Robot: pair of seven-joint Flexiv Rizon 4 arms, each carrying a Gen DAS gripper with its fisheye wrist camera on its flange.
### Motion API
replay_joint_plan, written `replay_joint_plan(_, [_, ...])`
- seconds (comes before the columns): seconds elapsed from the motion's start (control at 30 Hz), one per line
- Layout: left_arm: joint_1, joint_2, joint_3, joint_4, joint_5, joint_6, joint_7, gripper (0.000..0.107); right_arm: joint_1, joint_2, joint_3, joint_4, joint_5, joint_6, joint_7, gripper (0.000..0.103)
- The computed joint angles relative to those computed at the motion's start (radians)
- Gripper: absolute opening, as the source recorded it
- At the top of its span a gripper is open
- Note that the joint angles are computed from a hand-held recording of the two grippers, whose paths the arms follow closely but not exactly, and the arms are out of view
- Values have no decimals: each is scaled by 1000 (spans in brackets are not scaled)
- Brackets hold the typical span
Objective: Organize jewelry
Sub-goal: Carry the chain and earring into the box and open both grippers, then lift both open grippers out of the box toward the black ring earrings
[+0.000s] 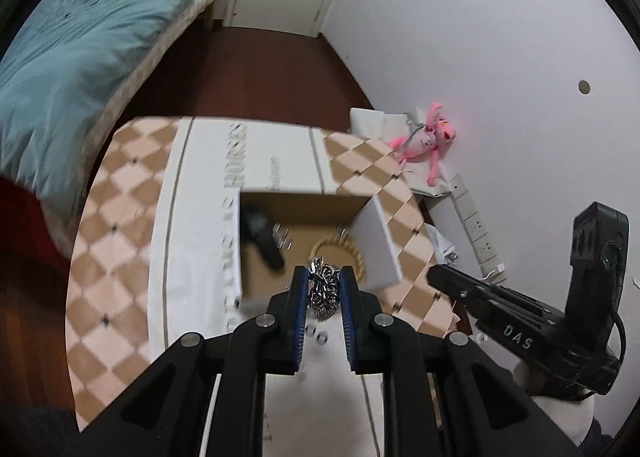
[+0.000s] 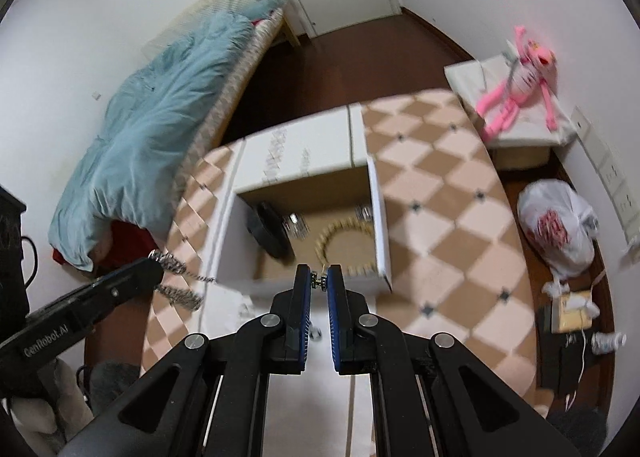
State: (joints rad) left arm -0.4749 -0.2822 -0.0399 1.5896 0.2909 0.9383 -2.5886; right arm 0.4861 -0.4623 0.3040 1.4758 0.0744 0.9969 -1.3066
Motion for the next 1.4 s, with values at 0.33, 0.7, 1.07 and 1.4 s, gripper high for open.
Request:
replay_joint_plan(0.33, [58, -104, 7, -64, -143, -75, 99, 14, 47, -209, -33, -323, -46, -302, -45, 9])
replay_joint_plan(0.7, [18, -114, 58, -127, -23, -272, -17, 80, 76, -281, -69, -432, -53, -432, -44, 38])
replay_joint_plan(1.07, [-12, -107, 52, -144, 105, -384, -105, 97, 104, -206, -117, -286, -159, -314, 18, 45])
replay_joint_plan(1.4, [-45, -112, 37, -149, 157, -442, -139, 101, 136, -141, -163, -120, -344, -258, 146, 101])
